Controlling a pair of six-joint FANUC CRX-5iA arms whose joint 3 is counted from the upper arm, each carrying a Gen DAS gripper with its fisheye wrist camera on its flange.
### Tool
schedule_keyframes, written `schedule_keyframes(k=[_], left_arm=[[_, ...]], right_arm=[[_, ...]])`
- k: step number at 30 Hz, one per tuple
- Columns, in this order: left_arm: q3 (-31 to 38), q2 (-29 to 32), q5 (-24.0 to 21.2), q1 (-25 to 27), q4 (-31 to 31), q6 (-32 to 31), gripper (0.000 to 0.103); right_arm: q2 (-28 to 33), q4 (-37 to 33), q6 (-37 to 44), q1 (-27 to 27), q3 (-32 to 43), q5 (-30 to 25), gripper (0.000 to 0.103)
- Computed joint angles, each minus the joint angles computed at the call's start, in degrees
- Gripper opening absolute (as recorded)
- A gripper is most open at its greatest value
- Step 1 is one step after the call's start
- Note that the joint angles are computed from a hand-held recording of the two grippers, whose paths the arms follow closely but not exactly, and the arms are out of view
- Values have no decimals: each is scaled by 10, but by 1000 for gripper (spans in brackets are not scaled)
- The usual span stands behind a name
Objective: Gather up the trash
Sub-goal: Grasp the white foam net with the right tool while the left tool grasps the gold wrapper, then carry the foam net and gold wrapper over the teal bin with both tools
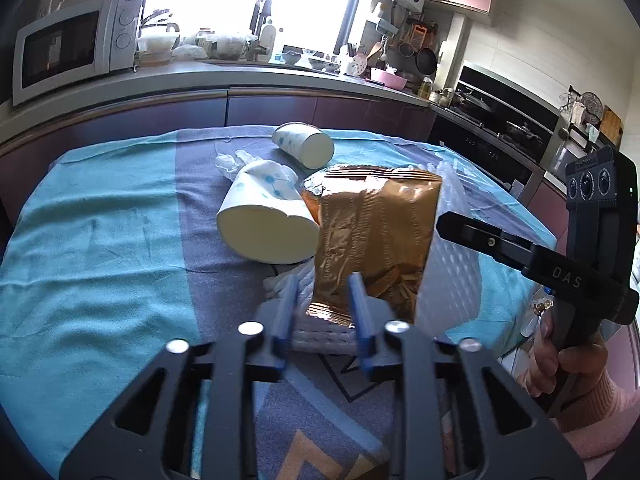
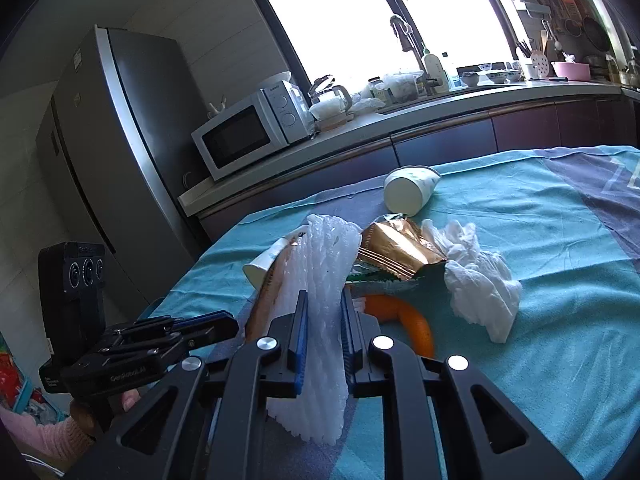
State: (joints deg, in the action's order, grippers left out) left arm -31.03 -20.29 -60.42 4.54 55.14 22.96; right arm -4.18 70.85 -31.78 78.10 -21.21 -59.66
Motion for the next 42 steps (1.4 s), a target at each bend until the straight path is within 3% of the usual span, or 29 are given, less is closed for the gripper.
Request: schedule_keyframes(k=[1,5,8,10,14,16,20,27,34,39,42], left_arm=[[-7,-9,3,2,7,-14,54],[-16,-24,-19,10,18,-53,61],[-15,-24,-16,7,6,-51,60],[-9,-15,-25,7,-3,-35,52],[1,3,-39,14,-12,-12,19],[0,7,-46,20,-6,-11,11],[-10,-4,-48,44,9,-17,9],[-21,-41,-83,133,34,-39,8],[-11,-57,-101,256,31,-34,8],[5,-45,-86,343,13,-14,8],[22,-24,-69,382,-5,4,8]], right_arm=[[1,4,1,-2,1,6,14],[9,3,15,-9,9,23,14],[15,2,25,-10,15,30,14],[18,-4,36,-12,20,32,14],[22,-12,45,-16,24,41,14],[24,-13,49,-17,26,43,14],[26,-6,55,-20,33,47,13],[44,11,81,-36,60,90,13],[100,-10,157,-74,137,195,13],[184,-108,303,-91,260,253,13],[246,-213,428,-93,362,262,13]])
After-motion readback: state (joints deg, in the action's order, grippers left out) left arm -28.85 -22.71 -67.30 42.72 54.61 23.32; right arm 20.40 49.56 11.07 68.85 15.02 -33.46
